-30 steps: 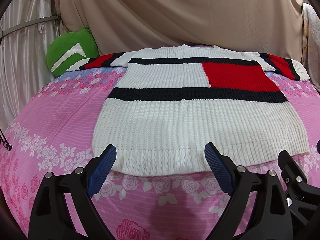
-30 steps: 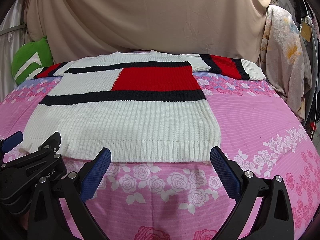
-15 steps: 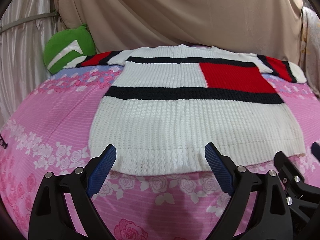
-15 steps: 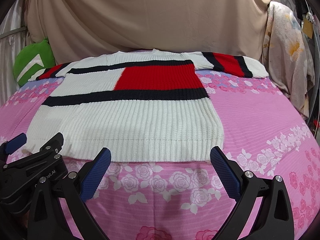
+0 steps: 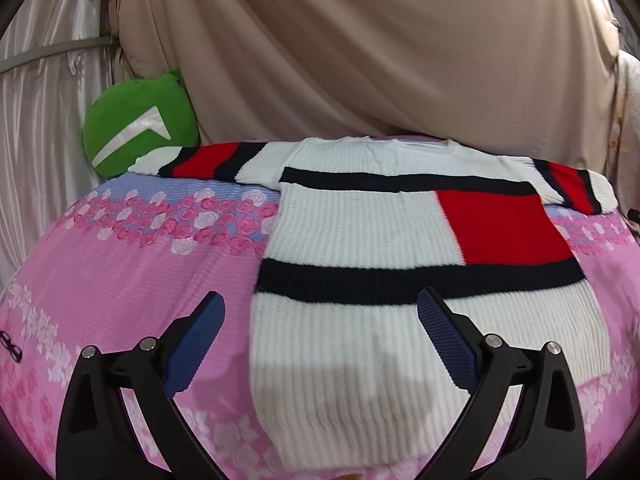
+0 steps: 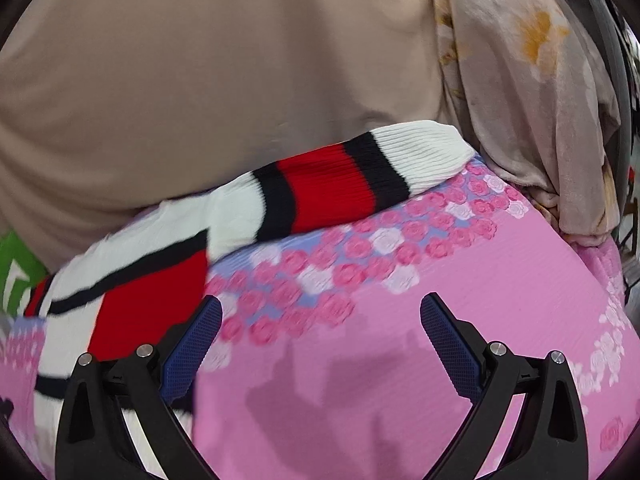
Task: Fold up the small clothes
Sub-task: 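Grasp the sweater hem with the right tool while the left tool grasps the hem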
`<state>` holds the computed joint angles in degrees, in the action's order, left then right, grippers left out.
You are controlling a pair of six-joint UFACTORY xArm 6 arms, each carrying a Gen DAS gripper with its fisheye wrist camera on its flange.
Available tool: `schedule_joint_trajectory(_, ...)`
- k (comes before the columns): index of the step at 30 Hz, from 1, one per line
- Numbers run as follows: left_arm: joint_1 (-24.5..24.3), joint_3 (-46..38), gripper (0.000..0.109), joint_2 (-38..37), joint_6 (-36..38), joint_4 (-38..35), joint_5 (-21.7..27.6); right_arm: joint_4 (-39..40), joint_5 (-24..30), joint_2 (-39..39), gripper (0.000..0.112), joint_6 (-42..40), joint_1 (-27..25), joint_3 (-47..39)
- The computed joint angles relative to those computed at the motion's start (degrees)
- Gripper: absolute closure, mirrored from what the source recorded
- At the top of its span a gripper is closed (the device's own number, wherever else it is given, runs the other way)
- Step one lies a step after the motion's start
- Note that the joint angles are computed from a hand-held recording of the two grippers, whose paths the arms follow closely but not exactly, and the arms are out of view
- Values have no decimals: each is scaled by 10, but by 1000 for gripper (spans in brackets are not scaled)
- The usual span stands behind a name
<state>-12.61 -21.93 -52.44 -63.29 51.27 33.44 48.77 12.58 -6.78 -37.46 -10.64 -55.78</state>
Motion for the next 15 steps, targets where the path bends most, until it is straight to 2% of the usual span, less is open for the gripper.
schedule_joint_trajectory(4,83,-23,14,66,72,-76,-75,-49,31,170,14,101,-47,-185)
schedule_joint_trajectory(9,134,-56,14,127,66,-50,-115,-138,93,328,17,247,-73,-377)
schedule_joint_trajectory(12,166,-66,14,155,64,-57,-162,-168,122,397,22,315,-80,-463)
schedule_joint_trajectory(13,172,-71,14,165,61,-56,-169,-177,133,416,30,338,-82,-490)
schedule_joint_trajectory(14,173,-78,14,175,66,-59,-169,-190,128,424,36,357,-81,-500)
schedule_joint_trajectory(15,174,-86,14,184,74,-62,-168,-182,114,425,48,351,-77,-503)
